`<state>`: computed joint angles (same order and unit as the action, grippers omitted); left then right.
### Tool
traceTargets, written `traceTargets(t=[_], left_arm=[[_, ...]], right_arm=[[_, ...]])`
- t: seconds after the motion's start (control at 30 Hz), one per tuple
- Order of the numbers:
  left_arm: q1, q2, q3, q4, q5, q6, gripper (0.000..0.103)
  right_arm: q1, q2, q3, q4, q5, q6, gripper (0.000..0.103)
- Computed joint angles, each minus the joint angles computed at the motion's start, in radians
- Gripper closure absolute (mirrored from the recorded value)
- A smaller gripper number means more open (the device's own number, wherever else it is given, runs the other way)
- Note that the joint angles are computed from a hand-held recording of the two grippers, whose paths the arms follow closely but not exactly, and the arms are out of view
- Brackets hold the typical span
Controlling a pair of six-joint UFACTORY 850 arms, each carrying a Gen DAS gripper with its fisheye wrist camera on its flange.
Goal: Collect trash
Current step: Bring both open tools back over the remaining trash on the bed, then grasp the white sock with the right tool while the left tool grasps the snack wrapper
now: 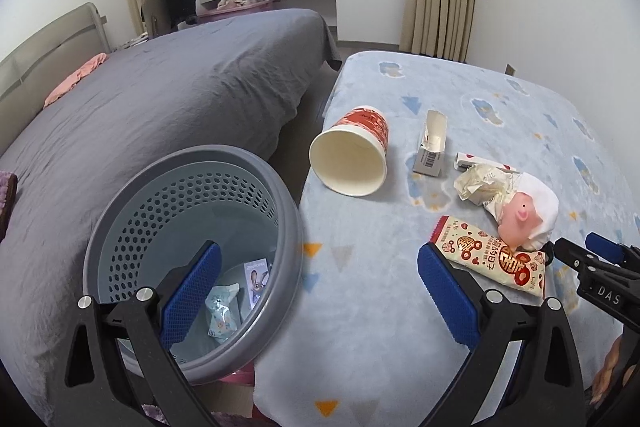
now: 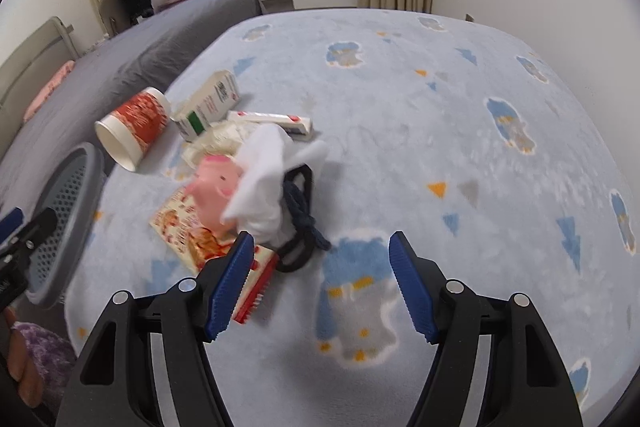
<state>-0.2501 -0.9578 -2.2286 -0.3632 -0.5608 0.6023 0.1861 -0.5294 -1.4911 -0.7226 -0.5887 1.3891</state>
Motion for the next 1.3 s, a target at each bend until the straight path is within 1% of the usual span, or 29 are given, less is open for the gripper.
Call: traceTargets(t=[0.17, 0.3, 0.47, 0.7, 0.77, 0.87, 0.97, 1.07, 1.13, 1.17, 1.3], left_arm=[[-0.002, -0.017, -0.026, 0.013, -0.025, -0.014, 0.007], [-0.002, -0.026, -0.042, 0.019, -0.036, -0.027, 0.007], [-0.001, -0.024, -0.036, 0.033, -0.022, -0.044, 0.007], [0.008, -0.038, -0.061, 0.071, -0.025, -0.098, 0.007], [0.009, -0.038, -0.061, 0.077, -0.022, -0.103, 0.007], [0.010, -0.038, -0.062, 0.076, -0.022, -0.103, 0.007], [0.010, -0.038, -0.062, 0.072, -0.022, -0.096, 0.007], [0.009, -0.039, -0.065, 0.066, -0.025, -0.089, 0.007], [0.007, -0.038, -0.064, 0.062, -0.027, -0.086, 0.007], [0.007, -0.038, -0.064, 0.060, -0.027, -0.083, 0.007], [0.004, -0.034, -0.057, 0.058, -0.025, -0.077, 0.007]], right_arm=[[-0.011, -0.009, 0.009, 0.056, -0.032, -0.017, 0.036], [-0.009, -0.031, -0.012, 0.083, -0.046, -0.060, 0.036], [0.013, -0.062, -0.052, 0.102, -0.028, -0.138, 0.036], [0.059, -0.082, -0.080, 0.152, 0.052, -0.224, 0.036], [0.068, -0.074, -0.071, 0.133, 0.065, -0.193, 0.036], [0.071, -0.044, -0.037, 0.067, 0.085, -0.093, 0.036], [0.063, -0.020, -0.015, -0.015, 0.079, 0.009, 0.036], [0.048, -0.025, -0.031, -0.033, 0.043, 0.020, 0.036], [0.035, -0.033, -0.045, -0.030, 0.035, -0.001, 0.036], [0.030, -0.039, -0.055, -0.030, 0.032, -0.013, 0.037], [0.019, -0.074, -0.105, -0.017, 0.005, -0.089, 0.052]])
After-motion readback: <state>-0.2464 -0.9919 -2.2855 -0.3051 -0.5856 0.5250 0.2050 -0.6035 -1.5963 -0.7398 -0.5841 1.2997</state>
